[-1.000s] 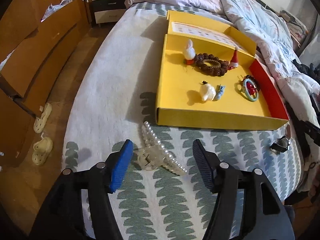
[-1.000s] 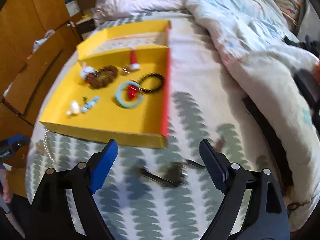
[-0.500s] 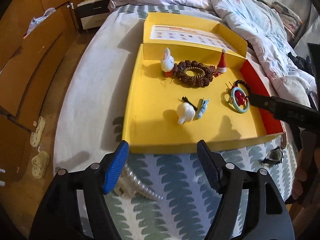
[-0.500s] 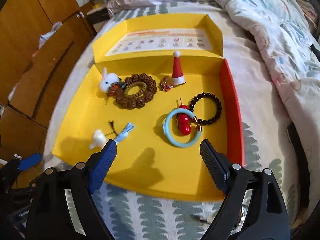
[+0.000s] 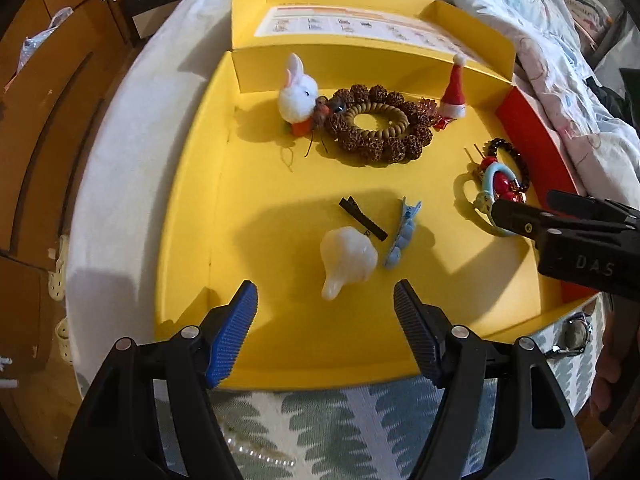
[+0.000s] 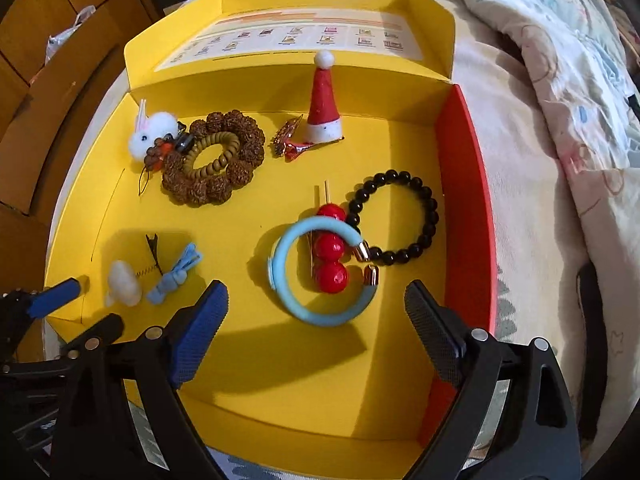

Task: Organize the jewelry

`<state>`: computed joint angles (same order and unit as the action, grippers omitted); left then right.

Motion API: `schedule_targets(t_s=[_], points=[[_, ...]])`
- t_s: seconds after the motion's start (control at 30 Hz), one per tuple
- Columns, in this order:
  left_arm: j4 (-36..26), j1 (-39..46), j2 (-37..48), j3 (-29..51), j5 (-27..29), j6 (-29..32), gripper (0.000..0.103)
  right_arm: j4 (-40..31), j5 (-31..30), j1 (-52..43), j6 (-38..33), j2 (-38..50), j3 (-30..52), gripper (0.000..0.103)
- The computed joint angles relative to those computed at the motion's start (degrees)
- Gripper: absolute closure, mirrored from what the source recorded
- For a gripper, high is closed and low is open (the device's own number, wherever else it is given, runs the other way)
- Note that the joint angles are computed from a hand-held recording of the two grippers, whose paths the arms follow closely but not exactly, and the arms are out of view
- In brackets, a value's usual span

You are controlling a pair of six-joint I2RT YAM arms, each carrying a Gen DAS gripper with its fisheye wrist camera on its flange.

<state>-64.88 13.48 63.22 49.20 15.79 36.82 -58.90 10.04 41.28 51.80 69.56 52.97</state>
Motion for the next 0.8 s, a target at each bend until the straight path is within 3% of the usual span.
schedule_targets(t_s=[0.8], points=[[5.37, -4.65, 7.67, -0.44, -0.29, -5.2, 0.033, 5.89, -1.39, -3.11, -5.21, 11.21, 1.21, 0.013]])
